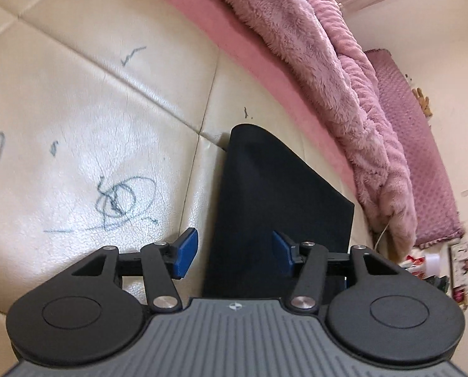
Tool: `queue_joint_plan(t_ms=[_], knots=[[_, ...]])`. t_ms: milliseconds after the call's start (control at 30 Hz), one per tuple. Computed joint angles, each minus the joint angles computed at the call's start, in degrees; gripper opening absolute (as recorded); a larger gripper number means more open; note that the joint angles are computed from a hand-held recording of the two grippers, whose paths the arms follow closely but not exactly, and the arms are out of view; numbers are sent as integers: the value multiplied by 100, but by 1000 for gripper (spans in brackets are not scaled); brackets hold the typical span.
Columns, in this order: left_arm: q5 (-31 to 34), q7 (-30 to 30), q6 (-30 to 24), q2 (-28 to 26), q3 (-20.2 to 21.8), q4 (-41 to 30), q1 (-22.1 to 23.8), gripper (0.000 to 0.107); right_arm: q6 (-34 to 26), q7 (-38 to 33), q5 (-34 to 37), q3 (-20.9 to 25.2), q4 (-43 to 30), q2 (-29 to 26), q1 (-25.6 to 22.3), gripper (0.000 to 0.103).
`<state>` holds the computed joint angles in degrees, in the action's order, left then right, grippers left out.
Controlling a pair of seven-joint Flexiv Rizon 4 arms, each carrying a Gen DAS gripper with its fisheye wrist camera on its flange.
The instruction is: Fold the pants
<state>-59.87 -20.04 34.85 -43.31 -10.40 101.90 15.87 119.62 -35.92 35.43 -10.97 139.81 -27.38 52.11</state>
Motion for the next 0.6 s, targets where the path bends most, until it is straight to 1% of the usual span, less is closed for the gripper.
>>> queue_joint_plan(t_ms=[100,167,233,400,433,500,533,600], knots=[[-11,-118,-218,-150,-45,-129,58,61,215,33,-156,299,-62,-127,-342,60],[9,-206,-373,-249,-71,-227,82,60,252,11,-298,465,-110,-177,-576,56],[44,-243,-403,-312,-79,-289,53,51,228,-49,-448,569,-125,-176,-751,55],[172,-417,-536,-444,-87,-461,47,45,422,19,-715,977,-126,-245,-1237,45],[190,-435,-560,-463,-92,-484,52,43,508,75,-777,1097,-127,-278,-1367,41],[230,-498,-587,-485,-91,-521,48,39,768,232,-932,1387,-102,-382,-1671,39],[251,-514,-604,-493,-94,-536,49,34,843,268,-984,1451,-96,-419,-1745,37],[273,-566,-623,-501,-93,-560,52,29,989,341,-1043,1552,-70,-474,-1848,33]])
